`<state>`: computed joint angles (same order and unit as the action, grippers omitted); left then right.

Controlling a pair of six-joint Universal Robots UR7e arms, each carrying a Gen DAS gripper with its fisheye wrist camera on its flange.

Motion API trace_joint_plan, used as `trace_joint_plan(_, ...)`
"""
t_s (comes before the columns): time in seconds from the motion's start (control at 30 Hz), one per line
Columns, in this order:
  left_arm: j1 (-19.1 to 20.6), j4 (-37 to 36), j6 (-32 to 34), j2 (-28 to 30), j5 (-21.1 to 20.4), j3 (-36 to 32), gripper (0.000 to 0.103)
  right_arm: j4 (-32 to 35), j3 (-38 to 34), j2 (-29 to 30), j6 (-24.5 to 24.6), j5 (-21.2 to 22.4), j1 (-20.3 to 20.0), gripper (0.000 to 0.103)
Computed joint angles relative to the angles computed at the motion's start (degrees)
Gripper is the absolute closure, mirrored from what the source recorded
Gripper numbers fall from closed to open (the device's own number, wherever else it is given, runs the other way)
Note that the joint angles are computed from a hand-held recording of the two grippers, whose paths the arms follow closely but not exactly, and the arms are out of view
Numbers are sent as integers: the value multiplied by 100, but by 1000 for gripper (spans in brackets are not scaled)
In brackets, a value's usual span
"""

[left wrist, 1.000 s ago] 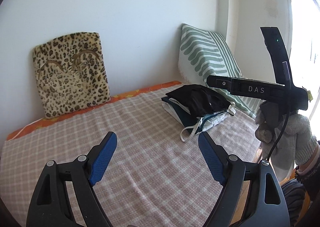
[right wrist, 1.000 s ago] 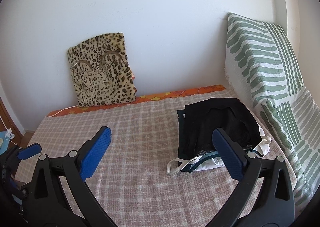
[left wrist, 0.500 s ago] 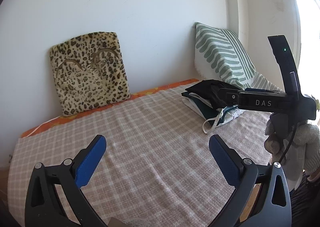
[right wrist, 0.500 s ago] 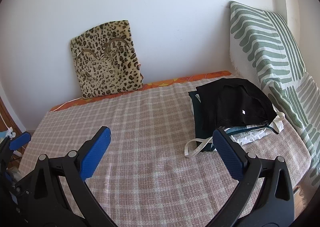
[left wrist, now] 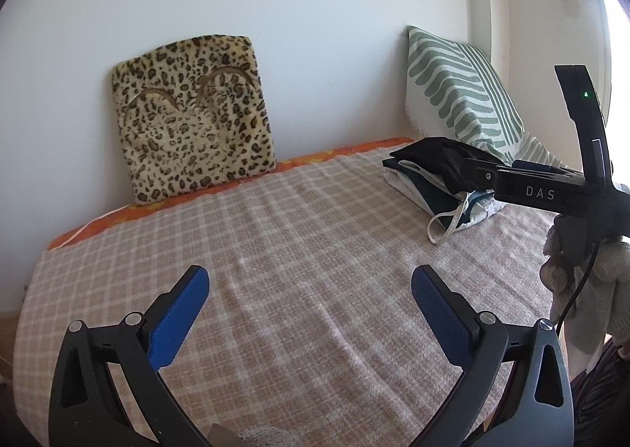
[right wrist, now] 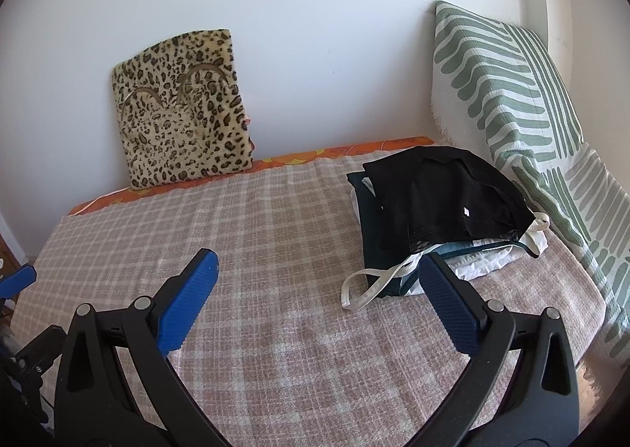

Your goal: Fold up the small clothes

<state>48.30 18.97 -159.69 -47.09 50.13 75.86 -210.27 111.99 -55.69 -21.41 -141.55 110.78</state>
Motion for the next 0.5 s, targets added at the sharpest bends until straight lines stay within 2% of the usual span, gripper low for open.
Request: trace_joint_plan(0.5,-34,3,96,6,-117,23,1,-282,8,45,36,-84,-44,0)
